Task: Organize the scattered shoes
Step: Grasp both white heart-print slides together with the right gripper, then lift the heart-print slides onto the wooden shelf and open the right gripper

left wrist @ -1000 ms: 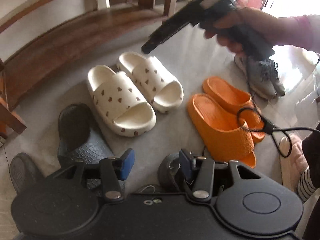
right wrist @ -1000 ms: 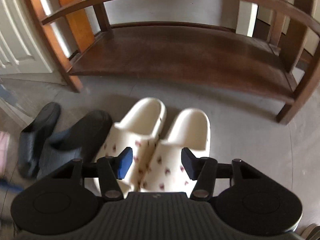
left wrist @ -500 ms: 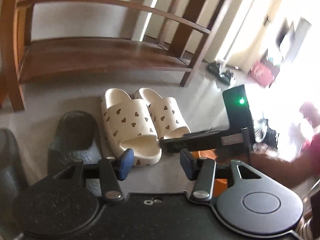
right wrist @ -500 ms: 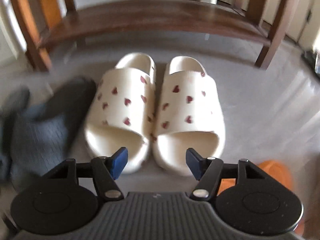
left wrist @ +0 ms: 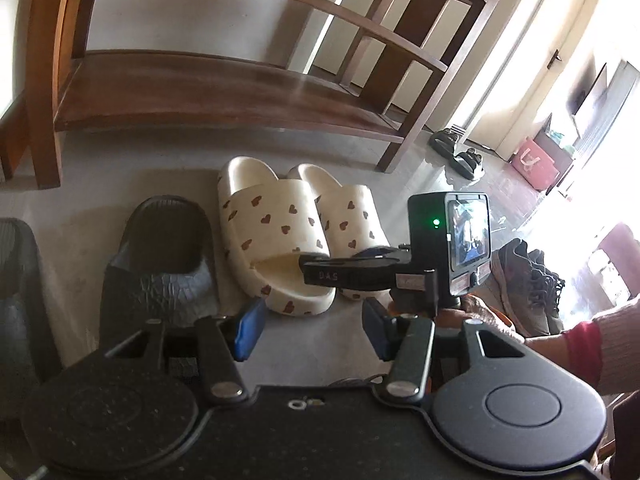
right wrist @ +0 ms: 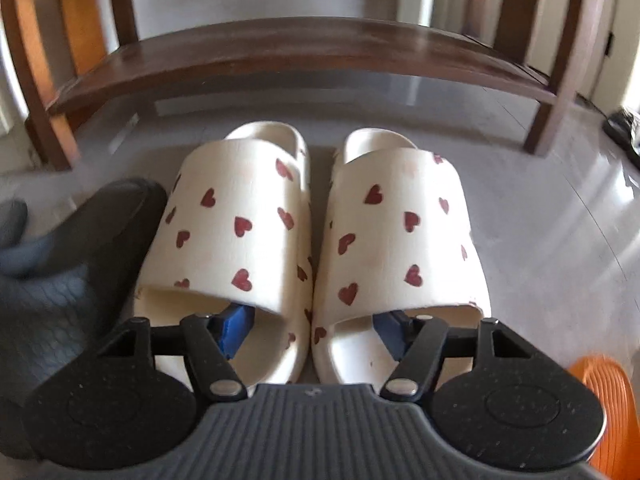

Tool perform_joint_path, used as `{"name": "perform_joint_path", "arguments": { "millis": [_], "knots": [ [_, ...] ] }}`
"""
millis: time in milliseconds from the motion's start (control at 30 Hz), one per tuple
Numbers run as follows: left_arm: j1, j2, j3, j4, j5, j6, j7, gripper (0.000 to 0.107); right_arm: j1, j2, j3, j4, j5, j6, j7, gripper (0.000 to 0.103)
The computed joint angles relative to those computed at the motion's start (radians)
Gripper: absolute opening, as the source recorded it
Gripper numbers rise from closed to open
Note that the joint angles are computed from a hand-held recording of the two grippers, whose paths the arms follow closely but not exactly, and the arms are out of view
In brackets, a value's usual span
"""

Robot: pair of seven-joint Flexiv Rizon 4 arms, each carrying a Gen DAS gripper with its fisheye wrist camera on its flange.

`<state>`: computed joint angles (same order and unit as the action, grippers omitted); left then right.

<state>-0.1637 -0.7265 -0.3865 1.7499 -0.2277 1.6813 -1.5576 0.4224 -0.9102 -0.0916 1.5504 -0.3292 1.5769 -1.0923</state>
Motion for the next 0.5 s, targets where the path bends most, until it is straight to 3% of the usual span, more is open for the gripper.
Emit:
{"name": "perform_joint_path", "arguments": {
  "millis": [33, 133, 300, 500],
  "knots": [
    [-0.004, -0.002, 0.004, -0.002, -0.002, 0.001, -0.003, 0.053, -0.001, -0.006, -0.003, -0.002, 0.001, 0.016, -0.002, 0.069],
    [-0.01, 0.005, 0.01, 0.007, -0.003, 0.008, -0.014, 0.054, 0.004, -0.04, -0.026, -0.015, 0.017, 0.102, -0.008, 0.056],
    [-0.018, -0.001, 0.014, -0.003, -0.001, 0.004, -0.02, 0.054, -0.041, -0.06, 0.023, -0.044, 0.047, 0.143, -0.024, 0.03],
    [-0.014, -0.023, -0.009, -0.033, 0.009, 0.003, -0.001, 0.054, -0.025, -0.035, -0.016, -0.004, 0.125, 0.264, -0.018, 0.023]
  ]
}}
